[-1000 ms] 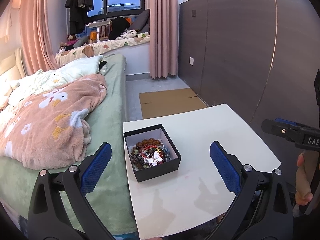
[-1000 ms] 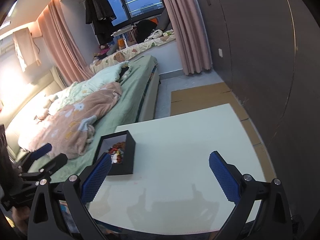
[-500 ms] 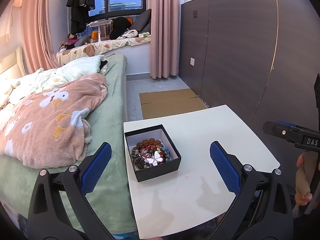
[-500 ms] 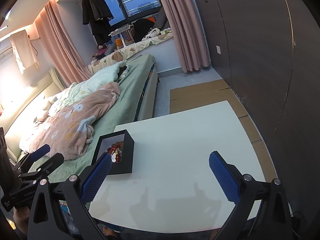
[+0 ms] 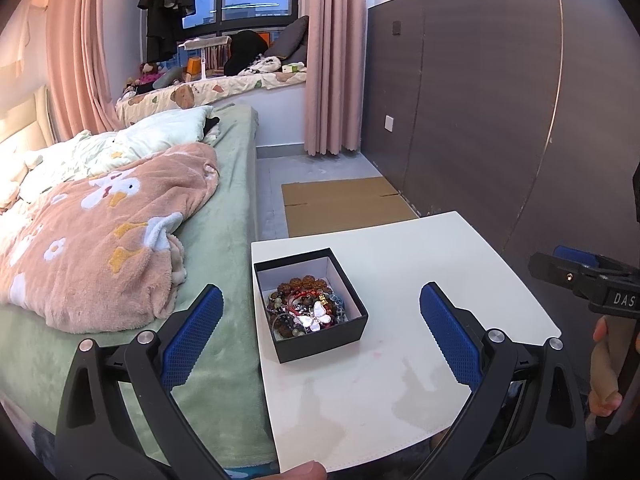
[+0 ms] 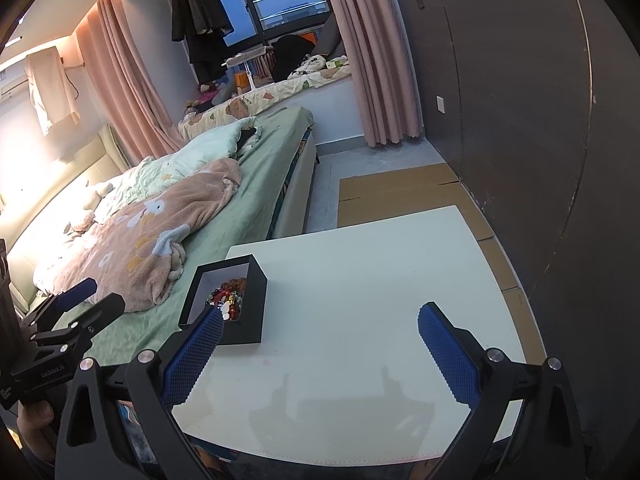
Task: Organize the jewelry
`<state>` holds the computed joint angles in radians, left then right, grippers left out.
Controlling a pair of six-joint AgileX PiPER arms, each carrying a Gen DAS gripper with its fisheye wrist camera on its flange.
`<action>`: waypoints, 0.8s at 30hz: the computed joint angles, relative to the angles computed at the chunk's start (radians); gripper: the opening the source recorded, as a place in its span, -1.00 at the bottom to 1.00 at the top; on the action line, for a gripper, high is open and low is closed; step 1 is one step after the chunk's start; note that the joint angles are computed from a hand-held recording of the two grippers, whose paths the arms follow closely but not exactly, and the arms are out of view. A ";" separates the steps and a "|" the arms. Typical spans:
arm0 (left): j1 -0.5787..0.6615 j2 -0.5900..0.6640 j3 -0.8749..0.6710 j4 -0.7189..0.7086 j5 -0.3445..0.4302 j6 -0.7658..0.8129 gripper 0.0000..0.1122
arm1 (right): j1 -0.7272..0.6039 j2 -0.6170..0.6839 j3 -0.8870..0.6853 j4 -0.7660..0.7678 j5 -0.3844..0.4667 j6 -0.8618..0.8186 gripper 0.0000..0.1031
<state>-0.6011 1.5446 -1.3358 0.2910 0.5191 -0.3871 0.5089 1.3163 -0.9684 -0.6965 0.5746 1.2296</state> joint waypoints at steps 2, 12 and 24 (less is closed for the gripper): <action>0.004 0.000 0.001 -0.006 -0.002 0.004 0.75 | 0.004 0.000 0.000 0.000 0.001 -0.001 0.86; 0.033 0.006 -0.005 -0.104 0.010 0.086 0.75 | 0.024 0.005 -0.002 -0.014 0.014 0.016 0.86; 0.031 0.023 -0.022 -0.098 0.025 0.082 0.75 | 0.018 0.034 -0.024 0.002 0.017 0.008 0.86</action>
